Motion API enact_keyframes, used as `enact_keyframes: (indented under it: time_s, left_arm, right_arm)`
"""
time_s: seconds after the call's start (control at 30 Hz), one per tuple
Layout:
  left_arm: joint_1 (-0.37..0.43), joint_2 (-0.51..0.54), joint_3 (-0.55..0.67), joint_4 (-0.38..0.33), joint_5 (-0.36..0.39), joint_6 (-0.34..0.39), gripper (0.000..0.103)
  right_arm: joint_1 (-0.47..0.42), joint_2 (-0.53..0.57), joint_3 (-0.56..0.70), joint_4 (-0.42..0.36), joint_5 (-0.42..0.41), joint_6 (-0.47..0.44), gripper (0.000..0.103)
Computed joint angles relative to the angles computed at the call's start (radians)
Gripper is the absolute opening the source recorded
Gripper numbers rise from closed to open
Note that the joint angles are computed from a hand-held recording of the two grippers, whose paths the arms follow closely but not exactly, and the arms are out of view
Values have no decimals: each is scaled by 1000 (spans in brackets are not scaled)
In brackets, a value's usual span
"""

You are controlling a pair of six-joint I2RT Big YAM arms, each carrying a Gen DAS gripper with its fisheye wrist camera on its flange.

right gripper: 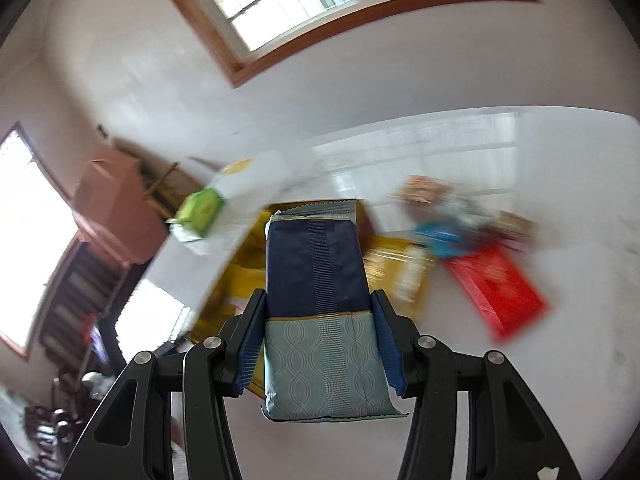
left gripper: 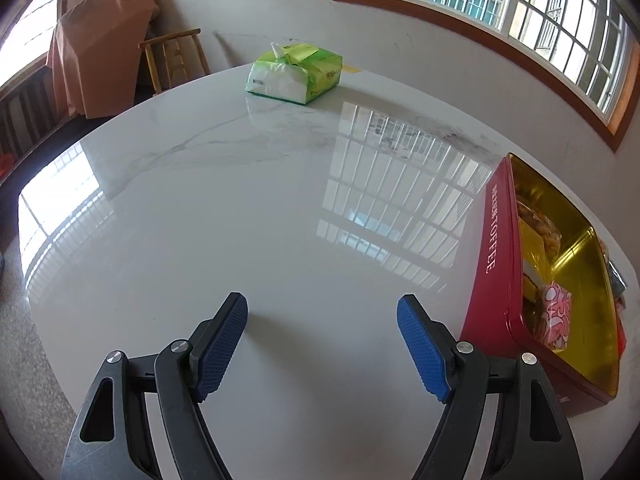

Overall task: Organize snacks
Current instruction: 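Carry the blue-and-teal packet over the tin and open the right tool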

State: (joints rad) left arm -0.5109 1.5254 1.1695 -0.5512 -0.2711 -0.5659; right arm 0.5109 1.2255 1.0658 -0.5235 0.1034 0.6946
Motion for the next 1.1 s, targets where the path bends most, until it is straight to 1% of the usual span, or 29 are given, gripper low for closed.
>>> enact_keyframes:
  time_s: [0.13,0.23,0.33,0.4,0.53,0.7,0.83,0.97,1.1]
  left_arm:
    - [0,0,0,1,0,-2,78]
    - [-1,-1,-3,7,1,-6,78]
    - [0,-6,-9,16,8,-10,78]
    - [1,-7,-11,16,8,-9,78]
    - [3,-9,-13,20,14,-5,78]
    - [6,-11,-16,26,24,3,78]
    - [8,-13,-19,33,32,4,78]
    - [9,-15,-21,35,34,5,78]
    - [9,-14,-21,35,33,4,78]
  right_arm:
    - [2,150,119,20,-58,-1,48]
    - [-2,235,176,29,-91,21,48]
    - [-4,297,223,17,-90,39,48]
    - [-5,339,260,-10,-75,33,48]
    - [-9,419,347,-88,-34,-1,48]
    - [-24,484,432,-170,12,-54,48]
    - [-27,509,452,-203,24,-79,48]
    - [-15,532,478,-232,61,-117,48]
    - [-2,551,515,-296,81,-154,48]
